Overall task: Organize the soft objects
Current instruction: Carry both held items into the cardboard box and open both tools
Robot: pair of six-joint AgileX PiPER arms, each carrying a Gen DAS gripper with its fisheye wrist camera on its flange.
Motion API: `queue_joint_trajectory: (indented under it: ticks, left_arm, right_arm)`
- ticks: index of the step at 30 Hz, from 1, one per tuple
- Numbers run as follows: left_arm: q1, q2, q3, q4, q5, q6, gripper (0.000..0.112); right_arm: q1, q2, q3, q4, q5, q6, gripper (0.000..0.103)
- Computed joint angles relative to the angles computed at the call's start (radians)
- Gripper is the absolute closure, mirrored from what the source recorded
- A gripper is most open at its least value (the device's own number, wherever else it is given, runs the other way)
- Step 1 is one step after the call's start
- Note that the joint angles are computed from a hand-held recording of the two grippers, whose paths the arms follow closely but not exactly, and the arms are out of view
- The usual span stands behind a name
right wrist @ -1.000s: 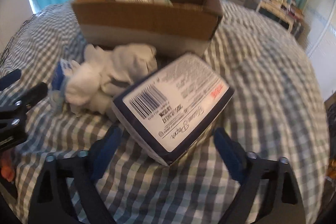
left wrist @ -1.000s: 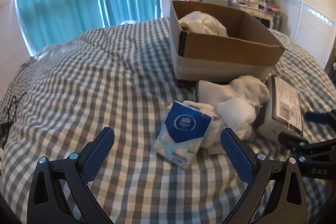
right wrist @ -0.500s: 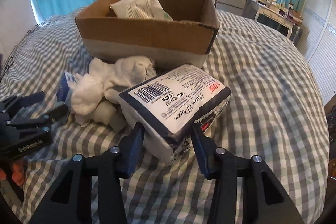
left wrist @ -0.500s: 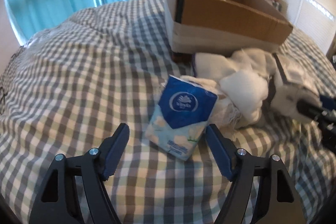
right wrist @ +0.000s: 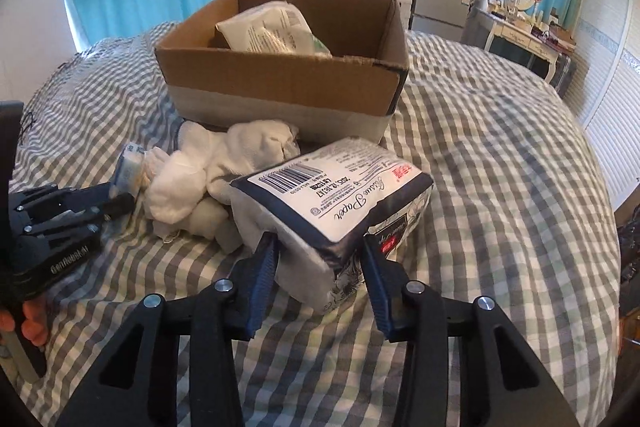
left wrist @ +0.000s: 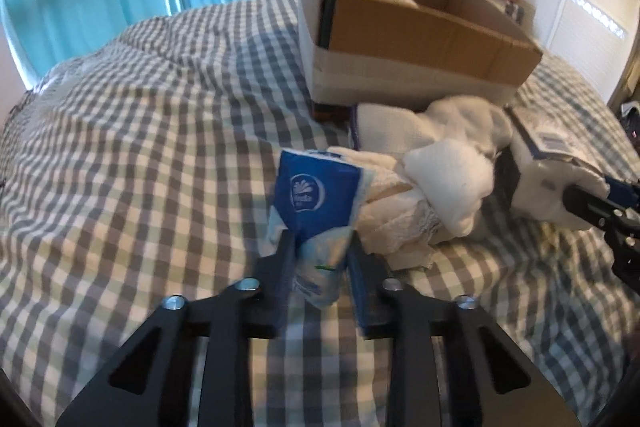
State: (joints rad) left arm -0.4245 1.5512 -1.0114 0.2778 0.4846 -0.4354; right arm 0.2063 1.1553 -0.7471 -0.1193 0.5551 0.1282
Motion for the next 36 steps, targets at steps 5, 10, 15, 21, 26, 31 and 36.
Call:
queue_joint_trajectory:
  ticks: [5,10,15,21,26,31,36]
  left_arm:
    - [0.015,-0.053,0.004,-0.072,0.018,0.051,0.096]
    - [-0.013,-0.118,0.004,-0.056,0.051,0.025,0.096]
    - [-0.054,-0.175,-0.021,-0.033,0.097,0.010,0.096]
    - [-0.130,-0.201,-0.102,0.017,0.164,-0.039,0.096]
    - [-0.156,-0.183,-0.193,0.034,0.196,-0.034,0.096]
    - [-0.131,-0.115,-0.342,-0.014,0.220,0.027,0.096]
    - [-0.073,0.045,-0.592,-0.125,0.272,0.141,0.096]
  right_arm:
    - [0.034,-0.074,0.003,-0.037,0.029,0.018,0.068]
    - [0.062,-0.150,0.011,-0.043,0.056,0.013,0.072]
    - [0.119,-0.275,0.003,-0.076,0.090,0.027,0.077]
    - [0.104,-0.316,-0.060,0.021,0.143,-0.081,0.082]
    - [0.046,-0.306,-0.146,0.117,0.169,-0.205,0.083]
    - [-0.040,-0.172,-0.349,0.235,0.175,-0.350,0.083]
    - [-0.066,0.024,-0.581,0.303,0.144,-0.431,0.083]
